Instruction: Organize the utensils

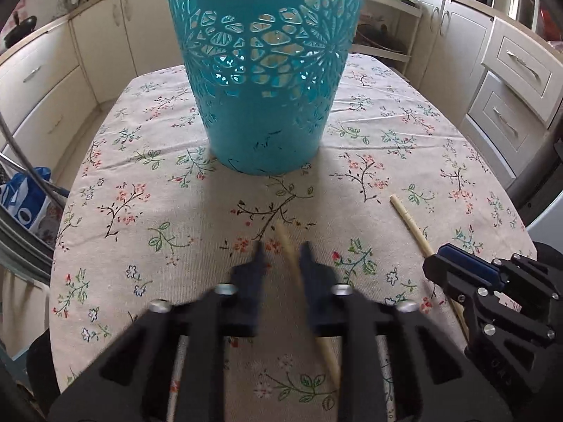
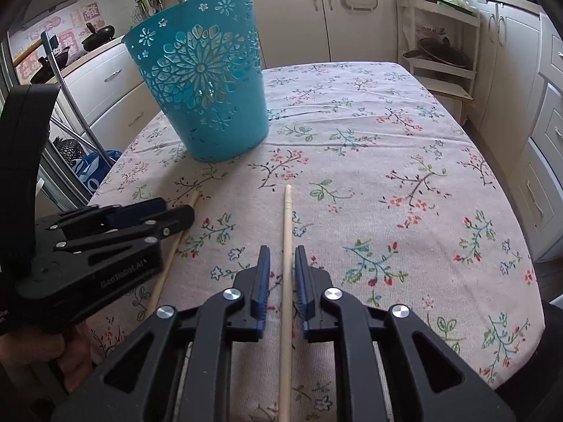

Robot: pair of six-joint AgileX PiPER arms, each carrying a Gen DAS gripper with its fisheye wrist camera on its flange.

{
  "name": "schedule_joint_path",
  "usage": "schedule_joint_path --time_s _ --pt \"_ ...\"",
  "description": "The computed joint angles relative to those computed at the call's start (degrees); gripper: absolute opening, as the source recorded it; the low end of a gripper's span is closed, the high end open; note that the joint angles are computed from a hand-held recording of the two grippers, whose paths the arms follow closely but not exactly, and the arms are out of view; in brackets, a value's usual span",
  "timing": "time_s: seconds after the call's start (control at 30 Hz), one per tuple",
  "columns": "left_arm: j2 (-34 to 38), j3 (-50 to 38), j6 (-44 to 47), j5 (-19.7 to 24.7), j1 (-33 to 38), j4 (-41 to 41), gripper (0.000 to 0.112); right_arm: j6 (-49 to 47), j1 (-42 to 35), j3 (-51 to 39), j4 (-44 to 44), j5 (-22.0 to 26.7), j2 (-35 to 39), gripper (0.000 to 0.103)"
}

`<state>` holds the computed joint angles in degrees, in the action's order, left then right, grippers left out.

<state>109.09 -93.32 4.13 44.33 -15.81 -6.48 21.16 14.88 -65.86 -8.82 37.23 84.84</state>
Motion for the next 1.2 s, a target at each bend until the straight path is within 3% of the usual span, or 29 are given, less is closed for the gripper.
schedule_joint_path --time_s 0.2,0.37,0.5,0.6,0.67,0.7,0.77,0.9,1.03,1.2 --pt "1.6 -3.2 10.3 1.1 4.8 -9.6 0.004 -0.1 -0.5 -4.1 -0.7 0.5 4.2 0.006" --pt "3.2 -6.4 10.9 5.2 6.4 -9.1 0.006 -1.6 -0.8 -5.7 2.1 0.1 5.0 0.006" --pt "3.4 -6.6 8.7 5.4 5.6 -5.6 0.029 -2.2 -0.8 -7.1 1.7 1.4 6.1 0.008" --pt "3.3 -5.5 8.0 4.0 4.3 -2.6 0.031 -3.0 -0.6 -7.8 0.8 2.1 7.0 0.009" --pt "2.6 -4.0 9.3 2.4 3.6 -1.7 0.017 -3.0 -0.2 -8.0 0.1 2.6 7.1 0.008" --pt "2.6 -4.2 10.6 2.9 3.9 -3.0 0.005 -3.1 -0.4 -7.8 0.3 2.4 6.9 0.007" --pt "2.6 -4.4 11.1 3.4 4.0 -3.7 0.005 -4.8 -1.6 -6.7 2.8 0.9 6.5 0.006" --pt "-0.4 -2.6 16.8 4.2 6.6 -12.5 0.004 -4.5 -1.8 -4.0 3.3 -2.1 5.1 0.006" --pt "-4.9 -3.2 27.8 8.4 12.1 -28.1 0.004 -4.0 -1.7 -3.1 2.9 -3.3 4.5 0.006" --pt "-3.0 -16.2 26.8 11.9 16.8 -37.1 0.004 -4.7 -2.0 -2.9 3.9 -3.7 4.3 0.006"
